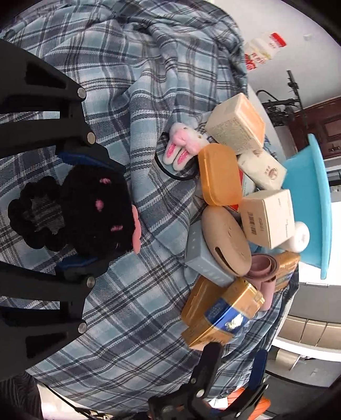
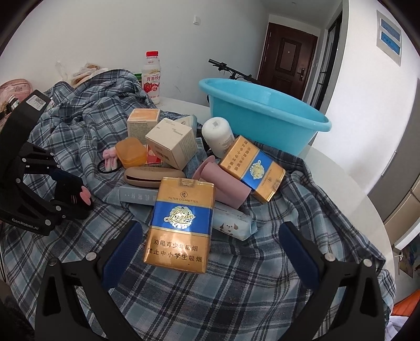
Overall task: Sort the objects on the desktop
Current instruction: 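Lower the left gripper onto the black hair tie and close it, then grasp the gold-blue cigarette pack with the right gripper while the left holds the hair tie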
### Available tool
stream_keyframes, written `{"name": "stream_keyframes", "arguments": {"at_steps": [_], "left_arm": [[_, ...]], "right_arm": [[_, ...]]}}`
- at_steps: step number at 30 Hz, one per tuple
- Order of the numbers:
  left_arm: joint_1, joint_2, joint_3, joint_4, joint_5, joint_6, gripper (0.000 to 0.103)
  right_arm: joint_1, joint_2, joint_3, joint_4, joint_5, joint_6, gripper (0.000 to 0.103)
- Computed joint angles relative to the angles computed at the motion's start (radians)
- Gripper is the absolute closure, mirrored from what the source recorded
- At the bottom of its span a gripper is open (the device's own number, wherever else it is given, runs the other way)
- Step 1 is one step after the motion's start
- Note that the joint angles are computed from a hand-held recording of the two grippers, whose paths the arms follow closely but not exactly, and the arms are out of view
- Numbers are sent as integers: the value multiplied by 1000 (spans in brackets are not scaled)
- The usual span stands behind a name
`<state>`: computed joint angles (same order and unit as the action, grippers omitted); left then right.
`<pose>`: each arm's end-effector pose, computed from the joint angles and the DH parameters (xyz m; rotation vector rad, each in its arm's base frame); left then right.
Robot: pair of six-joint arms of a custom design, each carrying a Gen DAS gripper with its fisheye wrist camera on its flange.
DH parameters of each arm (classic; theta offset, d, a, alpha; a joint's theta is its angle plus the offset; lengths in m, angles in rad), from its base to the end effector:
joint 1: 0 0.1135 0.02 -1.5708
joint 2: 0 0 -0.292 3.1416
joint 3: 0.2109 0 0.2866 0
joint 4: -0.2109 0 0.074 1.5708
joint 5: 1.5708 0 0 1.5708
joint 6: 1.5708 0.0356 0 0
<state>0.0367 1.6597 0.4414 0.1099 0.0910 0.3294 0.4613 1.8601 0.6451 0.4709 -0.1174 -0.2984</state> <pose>0.2478 0.0059 0.0641 0.4178 2.6381 -0.0051 0.3005 0.1540 0.0775 -0.9149 2.1304 0.2185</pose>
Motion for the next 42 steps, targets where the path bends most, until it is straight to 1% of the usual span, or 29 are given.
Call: {"name": "stream_keyframes", "arguments": {"at_steps": [1, 2, 4, 5, 6, 13, 16, 19, 21, 24, 30, 33, 36, 37, 38, 40, 41, 42], "left_arm": [[-2, -8, -2, -2, 4, 3, 47], [-22, -9, -5, 5, -19, -29, 47], [-34, -30, -16, 12, -28, -33, 47], [-52, -32, -12, 9, -58, -65, 47], [-59, -39, -12, 11, -66, -73, 47], [-100, -69, -16, 17, -87, -86, 47], [-118, -63, -9, 22, -93, -97, 47], [-144, -48, -5, 41, -130, -131, 47], [-148, -36, 1, 41, -124, -140, 47], [-148, -26, 7, 44, -115, -139, 47], [-126, -15, 4, 57, -97, -133, 47], [-111, -11, 6, 56, -92, -130, 47], [-97, -16, 4, 55, -87, -123, 47], [-95, -19, 2, 56, -86, -122, 47], [-98, -23, -4, 66, -91, -143, 47], [-102, -36, -17, 83, -98, -142, 47], [-104, -41, -20, 85, -100, -142, 47], [-105, -48, -22, 83, -98, -142, 47]], "right_arm": [[3, 1, 2, -4, 4, 2, 0], [5, 2, 5, -8, 7, 4, 0], [12, 4, 7, -13, 15, 8, 0], [17, 5, 8, -16, 19, 9, 0], [23, 7, 12, -21, 25, 10, 0], [54, 16, 33, -72, 36, 0, 0], [62, 15, 29, -71, 45, -8, 0], [65, 23, 36, -91, 58, -19, 0], [63, 33, 35, -86, 64, -18, 0], [51, 44, 43, -97, 28, 3, 0], [43, 64, 42, -57, 12, 35, 0], [39, 81, 56, -56, 9, 56, 0], [34, 100, 77, -74, -22, 72, 0], [38, 105, 82, -74, -21, 77, 0], [42, 111, 83, -69, -16, 80, 0], [48, 123, 90, -62, -3, 82, 0], [52, 129, 94, -58, 7, 87, 0], [53, 134, 93, -47, 14, 95, 11]]}}
